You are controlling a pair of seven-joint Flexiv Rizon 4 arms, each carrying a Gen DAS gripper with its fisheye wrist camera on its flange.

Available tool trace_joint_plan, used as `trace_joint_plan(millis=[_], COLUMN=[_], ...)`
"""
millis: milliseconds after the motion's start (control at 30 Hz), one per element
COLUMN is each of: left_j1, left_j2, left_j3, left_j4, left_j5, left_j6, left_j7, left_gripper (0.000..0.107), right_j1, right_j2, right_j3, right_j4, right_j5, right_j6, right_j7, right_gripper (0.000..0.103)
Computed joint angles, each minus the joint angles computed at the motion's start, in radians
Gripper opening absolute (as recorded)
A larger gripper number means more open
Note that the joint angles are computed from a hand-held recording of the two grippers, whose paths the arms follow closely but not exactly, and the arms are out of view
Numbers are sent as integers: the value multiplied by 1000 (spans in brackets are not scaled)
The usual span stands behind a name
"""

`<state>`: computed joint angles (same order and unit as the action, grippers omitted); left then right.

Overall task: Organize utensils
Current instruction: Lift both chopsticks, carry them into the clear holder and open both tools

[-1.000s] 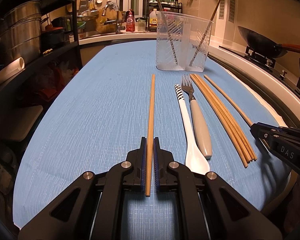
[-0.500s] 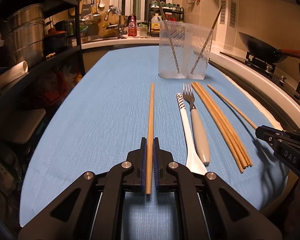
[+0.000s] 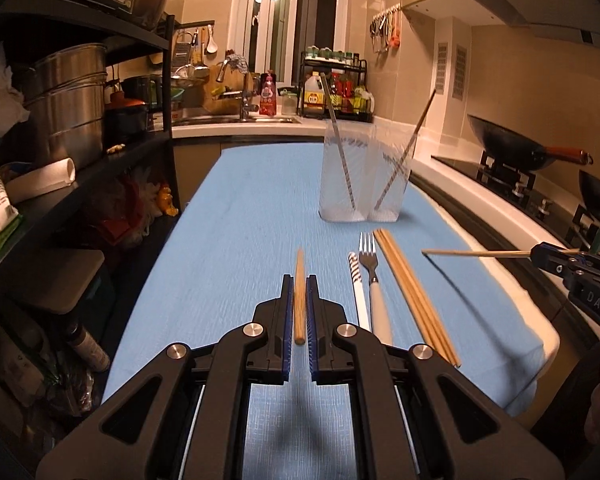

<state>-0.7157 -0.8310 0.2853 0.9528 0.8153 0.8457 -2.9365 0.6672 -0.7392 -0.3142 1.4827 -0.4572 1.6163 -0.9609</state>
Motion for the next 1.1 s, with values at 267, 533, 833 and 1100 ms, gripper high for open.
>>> trace_joint_plan(millis=[267,533,833,1100], left_j1=[11,61,92,121], left_j2=[61,85,59,13], left_j3=[12,-35,-47,-43], left_j4=[5,-20,-75,-163], left_j5=[37,-17,-115,-173], left_j6=[45,87,81,83], left_j7=[-10,97,192,253], left_gripper=[6,6,6,6], right_j1=[9,-58,-123,-165], right_j2=[41,37,23,-35], right_j3=[-10,99,217,294], right_j4=[-20,-86,-165,-287], right_j5=[19,24,6,19], right_j6=[52,7,-78,-126], right_j7=[-44,-78,-118,-171], right_gripper=[6,6,6,6])
